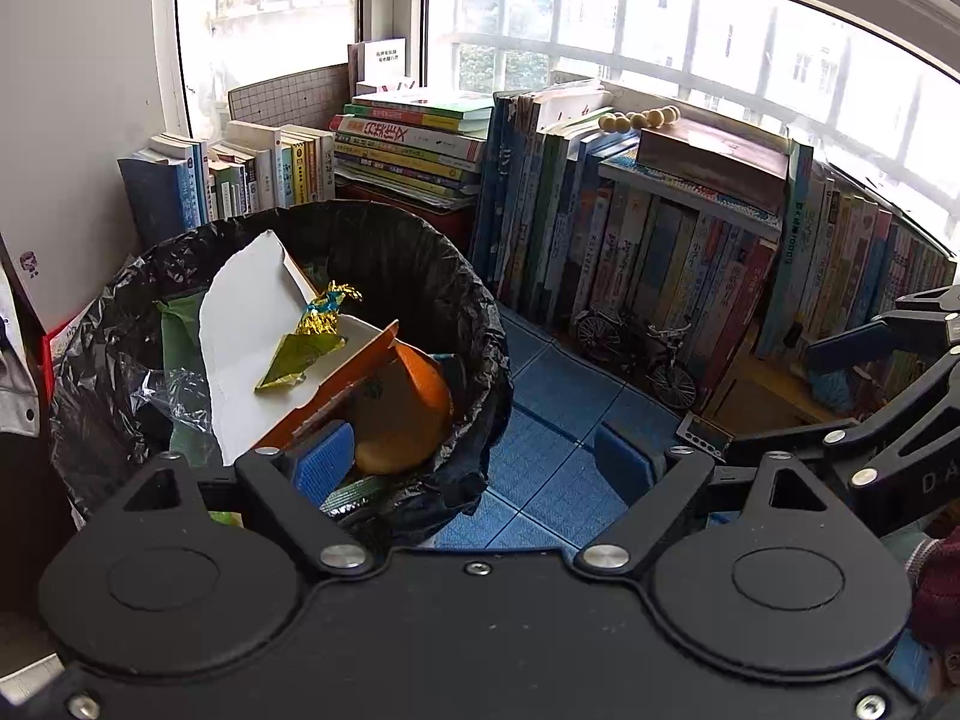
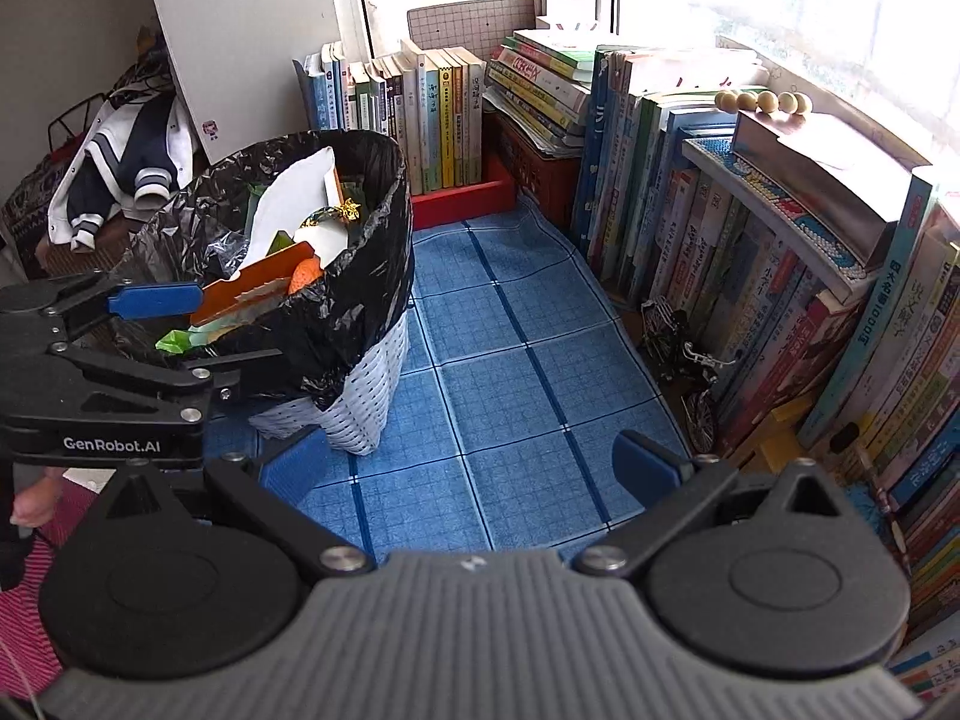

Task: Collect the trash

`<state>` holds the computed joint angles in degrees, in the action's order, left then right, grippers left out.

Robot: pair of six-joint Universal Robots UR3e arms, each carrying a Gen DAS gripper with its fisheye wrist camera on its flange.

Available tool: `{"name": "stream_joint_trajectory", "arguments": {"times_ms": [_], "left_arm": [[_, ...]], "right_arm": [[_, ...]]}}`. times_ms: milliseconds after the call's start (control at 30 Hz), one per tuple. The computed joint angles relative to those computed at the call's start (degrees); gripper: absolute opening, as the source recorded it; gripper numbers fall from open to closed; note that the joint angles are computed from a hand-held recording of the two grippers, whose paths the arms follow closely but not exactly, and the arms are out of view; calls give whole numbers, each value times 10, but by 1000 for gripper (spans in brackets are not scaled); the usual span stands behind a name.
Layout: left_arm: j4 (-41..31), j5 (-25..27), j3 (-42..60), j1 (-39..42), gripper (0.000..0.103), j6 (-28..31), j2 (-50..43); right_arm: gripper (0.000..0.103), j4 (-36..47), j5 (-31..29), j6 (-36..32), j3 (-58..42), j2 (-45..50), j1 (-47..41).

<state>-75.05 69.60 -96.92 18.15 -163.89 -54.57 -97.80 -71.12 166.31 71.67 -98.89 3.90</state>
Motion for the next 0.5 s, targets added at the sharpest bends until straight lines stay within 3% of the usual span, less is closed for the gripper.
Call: {"name": "stream_joint_trajectory", "arguments": {"times_ms": [167,500], "left_arm": [[33,38,-35,-30,94,-42,23],[62,84,-49,-88,94,-56,18]], "right_arm": [[103,-18,-30,9,26,-11,12],[103,4,-23,-7,47,-24,7]]}}
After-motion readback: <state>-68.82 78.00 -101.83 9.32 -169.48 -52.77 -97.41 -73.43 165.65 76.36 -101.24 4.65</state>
